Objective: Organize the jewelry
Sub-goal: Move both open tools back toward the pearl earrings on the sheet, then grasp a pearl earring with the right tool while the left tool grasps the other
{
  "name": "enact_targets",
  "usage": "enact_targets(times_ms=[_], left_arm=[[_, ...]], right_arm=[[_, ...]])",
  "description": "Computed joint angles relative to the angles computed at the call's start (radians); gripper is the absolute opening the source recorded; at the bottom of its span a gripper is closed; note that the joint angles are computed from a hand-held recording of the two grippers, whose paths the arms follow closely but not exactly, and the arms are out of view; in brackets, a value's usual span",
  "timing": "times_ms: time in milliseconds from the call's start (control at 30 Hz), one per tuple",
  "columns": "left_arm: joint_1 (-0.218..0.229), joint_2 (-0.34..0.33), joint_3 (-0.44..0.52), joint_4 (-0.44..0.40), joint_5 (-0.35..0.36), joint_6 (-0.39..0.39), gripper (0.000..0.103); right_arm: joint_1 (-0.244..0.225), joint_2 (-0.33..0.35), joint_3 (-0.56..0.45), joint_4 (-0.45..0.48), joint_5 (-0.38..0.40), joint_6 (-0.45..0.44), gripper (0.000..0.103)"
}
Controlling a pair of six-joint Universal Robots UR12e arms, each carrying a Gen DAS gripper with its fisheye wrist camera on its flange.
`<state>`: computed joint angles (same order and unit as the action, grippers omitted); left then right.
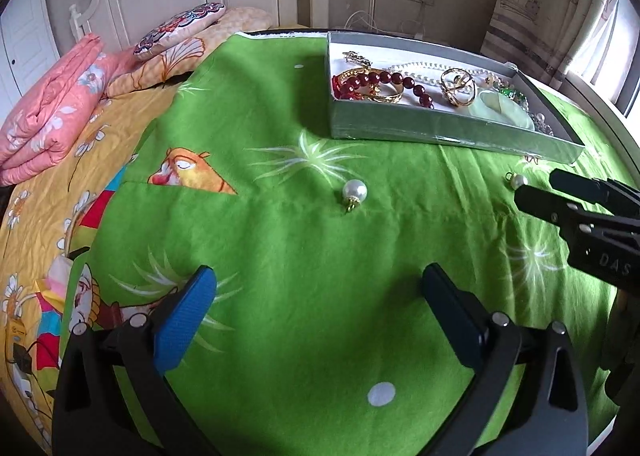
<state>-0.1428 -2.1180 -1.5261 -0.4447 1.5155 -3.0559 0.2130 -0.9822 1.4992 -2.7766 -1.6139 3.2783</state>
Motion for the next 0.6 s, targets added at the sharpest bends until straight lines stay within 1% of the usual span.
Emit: enact_targets(times_ms=[33,100,133,167,200,267,300,367,400,433,467,500,533,600], left_arm=[[-0.001,0.001,0.000,-0.003,0.001,0.001,0.101],[0.001,0.002,0.001,-0.014,-0.004,0.009,0.101],[0.002,0.004,0.000,-0.018,-0.009,0.017,0.101],[0.006,0.007,-0.002,-0.023,-0.024,0.030,0.101],[0.009,0.009,-0.006,-0.021,-0.038,0.033,0.101],[0.021,0.015,-0.016,-0.012,-0.083,0.025,0.099],[0.029,0.019,-0.024,0.002,-0.102,0.015,0.096],[0.032,0.022,-0.033,0.028,-0.100,0.013,0.070],[0.031,0.021,-0.030,0.031,-0.083,0.027,0.064],[0.032,0.020,-0.026,0.030,-0.091,0.037,0.053],[0.035,0.018,-0.020,0.021,-0.114,0.042,0.046],[0.038,0.013,-0.008,0.007,-0.139,0.043,0.045],[0.036,0.006,0.005,0.004,-0.143,0.048,0.044],[0.026,-0.009,0.027,0.016,-0.125,0.067,0.044]], right_arm=[[0.000,0.003,-0.004,0.005,0.009,-0.009,0.055],[0.006,0.011,-0.018,0.008,0.005,-0.032,0.051],[0.007,0.014,-0.023,0.008,0.008,-0.046,0.047],[0.011,0.018,-0.029,0.010,0.001,-0.059,0.039],[0.016,0.021,-0.034,0.015,-0.022,-0.069,0.035],[0.022,0.019,-0.037,0.028,-0.031,-0.090,0.016],[0.025,0.018,-0.034,0.027,-0.042,-0.094,0.016],[0.026,0.012,-0.018,0.006,-0.044,-0.093,0.016],[0.021,0.007,-0.007,-0.007,-0.027,-0.086,0.016],[0.015,0.002,0.004,-0.020,-0.009,-0.074,0.016],[0.013,-0.002,0.010,-0.032,0.000,-0.066,0.016],[0.009,-0.006,0.020,-0.047,0.011,-0.060,0.016],[0.005,-0.010,0.028,-0.060,0.026,-0.057,0.016],[0.000,-0.017,0.039,-0.073,0.041,-0.047,0.016]])
